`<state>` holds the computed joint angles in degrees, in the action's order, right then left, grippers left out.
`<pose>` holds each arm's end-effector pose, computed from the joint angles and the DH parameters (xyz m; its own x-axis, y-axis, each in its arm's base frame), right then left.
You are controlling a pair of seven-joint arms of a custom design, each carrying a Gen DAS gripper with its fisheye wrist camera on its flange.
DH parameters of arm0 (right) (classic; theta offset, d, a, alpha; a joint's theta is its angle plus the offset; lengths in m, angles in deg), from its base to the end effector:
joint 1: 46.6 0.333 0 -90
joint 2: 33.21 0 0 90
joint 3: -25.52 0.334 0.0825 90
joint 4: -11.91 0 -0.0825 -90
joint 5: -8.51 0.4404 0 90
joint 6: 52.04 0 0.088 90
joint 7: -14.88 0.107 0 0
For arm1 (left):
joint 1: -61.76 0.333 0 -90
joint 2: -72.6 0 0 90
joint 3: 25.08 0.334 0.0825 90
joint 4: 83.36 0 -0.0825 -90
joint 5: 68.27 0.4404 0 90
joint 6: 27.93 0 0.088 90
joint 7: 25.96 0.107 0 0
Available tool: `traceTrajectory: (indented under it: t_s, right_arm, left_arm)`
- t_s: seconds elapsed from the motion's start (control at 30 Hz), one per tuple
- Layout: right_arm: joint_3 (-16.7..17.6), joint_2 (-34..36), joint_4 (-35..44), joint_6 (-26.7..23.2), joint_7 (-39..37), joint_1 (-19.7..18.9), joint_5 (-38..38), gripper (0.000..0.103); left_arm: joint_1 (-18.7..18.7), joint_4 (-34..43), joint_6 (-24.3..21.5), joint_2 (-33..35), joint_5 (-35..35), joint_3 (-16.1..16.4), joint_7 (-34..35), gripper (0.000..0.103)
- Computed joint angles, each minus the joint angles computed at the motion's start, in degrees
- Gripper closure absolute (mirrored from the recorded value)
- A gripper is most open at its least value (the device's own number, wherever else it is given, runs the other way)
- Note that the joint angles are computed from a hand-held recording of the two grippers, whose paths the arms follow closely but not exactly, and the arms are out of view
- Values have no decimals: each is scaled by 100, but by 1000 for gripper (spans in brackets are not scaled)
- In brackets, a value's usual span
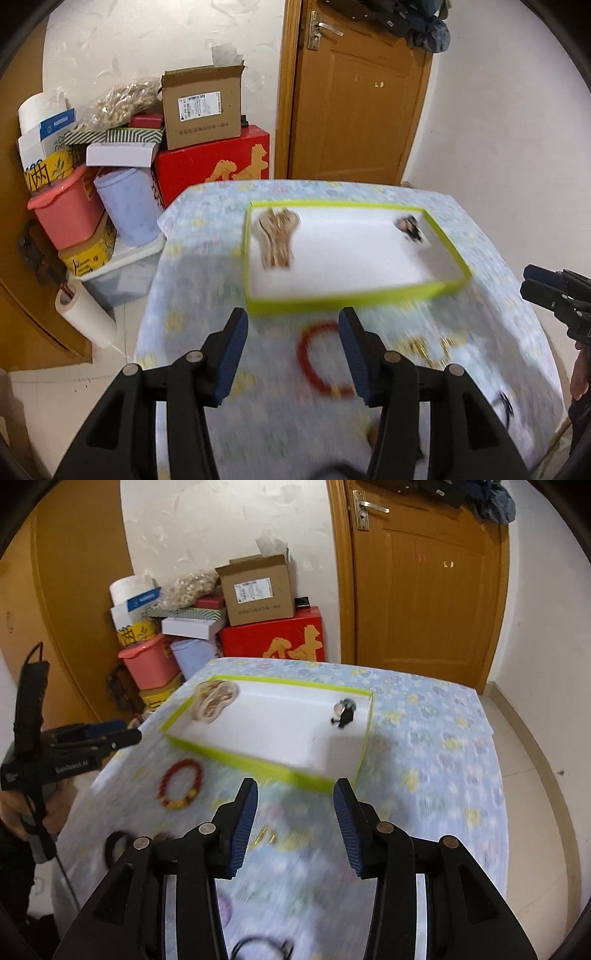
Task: Organize jewelry
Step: 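Carry the claw clip into the green tray with the left tool while the right tool drops the keychain there, then grasp the black watch band with the left tool while the right tool grasps the red-charm hair tie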
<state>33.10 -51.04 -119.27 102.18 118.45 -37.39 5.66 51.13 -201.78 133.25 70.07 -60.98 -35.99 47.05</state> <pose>0.5250 0.1657 0.5524 0.1266 -0.9896 -0.0688 -0.7572 -0.0516 -0.6511 0.5904 -0.2414 0.5386 -0.2202 -0.9715 0.0881 -0.7005 0.0946 -0.7073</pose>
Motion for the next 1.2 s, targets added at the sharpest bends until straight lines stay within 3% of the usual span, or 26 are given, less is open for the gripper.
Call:
traceTrajectory:
  t_s: [0.17, 0.4, 0.77, 0.97, 1.07, 1.2]
  right_arm:
    - [-9, -603, -585, 52, 10, 147, 329, 59]
    - [55, -1191, -1141, -249, -77, 295, 738, 59]
    - [336, -1545, -1627, -506, 454, 141, 635, 59]
    - [404, -1449, -1642, -665, 705, 84, 400, 59]
    - [366, -1353, -1632, -713, 799, 94, 357, 59]
    - [365, -1268, -1620, -720, 874, 109, 252, 59]
  left_arm:
    - [-76, -704, 150, -619, 20, -30, -183, 50]
    - [-207, -1444, 252, -1251, 141, 16, -449, 51]
    - [-284, -1988, -124, -1555, 215, -86, -1108, 51]
    - [-268, -2031, -247, -1523, 365, -144, -1550, 60]
    - [-314, -2010, -252, -1501, 352, -105, -1571, 71]
    - [-339, -1904, -321, -1371, 384, -105, -1603, 77]
